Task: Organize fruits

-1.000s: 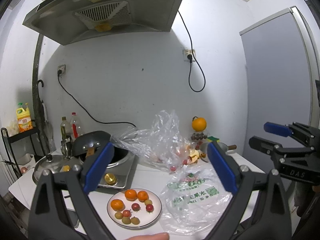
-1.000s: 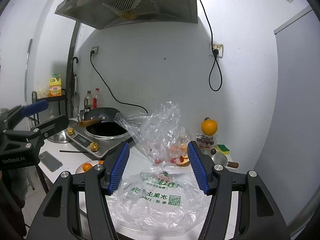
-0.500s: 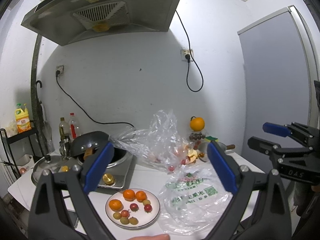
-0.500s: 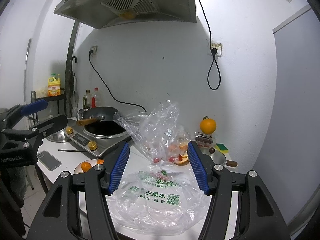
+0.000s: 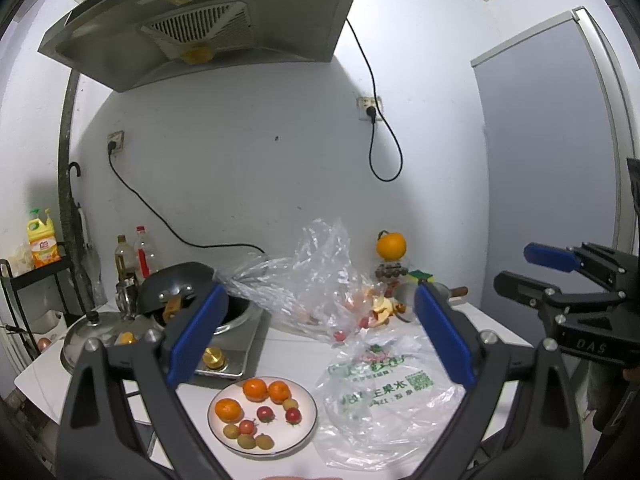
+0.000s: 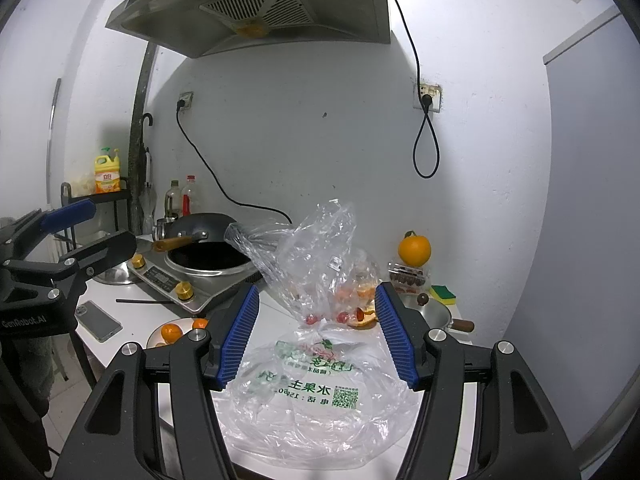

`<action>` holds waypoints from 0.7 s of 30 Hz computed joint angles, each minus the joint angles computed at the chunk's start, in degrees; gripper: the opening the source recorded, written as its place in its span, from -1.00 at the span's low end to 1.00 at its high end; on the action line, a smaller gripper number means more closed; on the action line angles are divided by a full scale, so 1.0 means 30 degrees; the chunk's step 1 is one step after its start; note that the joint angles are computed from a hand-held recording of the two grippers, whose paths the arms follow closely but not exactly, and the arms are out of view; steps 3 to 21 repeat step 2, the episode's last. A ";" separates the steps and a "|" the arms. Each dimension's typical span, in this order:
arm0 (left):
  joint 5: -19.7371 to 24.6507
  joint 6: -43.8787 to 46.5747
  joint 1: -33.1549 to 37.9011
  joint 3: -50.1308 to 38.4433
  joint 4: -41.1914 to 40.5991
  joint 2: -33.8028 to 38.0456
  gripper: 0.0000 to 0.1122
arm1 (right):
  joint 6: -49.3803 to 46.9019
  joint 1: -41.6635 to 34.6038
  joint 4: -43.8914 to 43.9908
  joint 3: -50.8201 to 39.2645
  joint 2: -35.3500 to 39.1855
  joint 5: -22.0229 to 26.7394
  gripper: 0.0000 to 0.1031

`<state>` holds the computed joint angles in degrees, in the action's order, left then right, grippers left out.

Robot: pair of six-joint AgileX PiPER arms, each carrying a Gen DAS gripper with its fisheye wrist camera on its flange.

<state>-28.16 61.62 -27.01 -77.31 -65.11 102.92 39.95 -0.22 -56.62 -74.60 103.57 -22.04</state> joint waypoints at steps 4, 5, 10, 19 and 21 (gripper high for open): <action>0.0002 -0.0136 -0.0016 -0.0013 0.0224 0.0058 0.71 | 0.0116 -0.0014 -0.0113 -0.0043 0.0022 -0.0010 0.24; 0.0002 -0.0136 -0.0016 -0.0013 0.0224 0.0058 0.71 | 0.0116 -0.0014 -0.0113 -0.0043 0.0022 -0.0010 0.24; 0.0002 -0.0136 -0.0016 -0.0013 0.0224 0.0058 0.71 | 0.0116 -0.0014 -0.0113 -0.0043 0.0022 -0.0010 0.24; 0.0002 -0.0136 -0.0016 -0.0013 0.0224 0.0058 0.71 | 0.0116 -0.0014 -0.0113 -0.0043 0.0022 -0.0010 0.24; 0.0002 -0.0136 -0.0016 -0.0013 0.0224 0.0058 0.71 | 0.0116 -0.0014 -0.0113 -0.0043 0.0022 -0.0010 0.24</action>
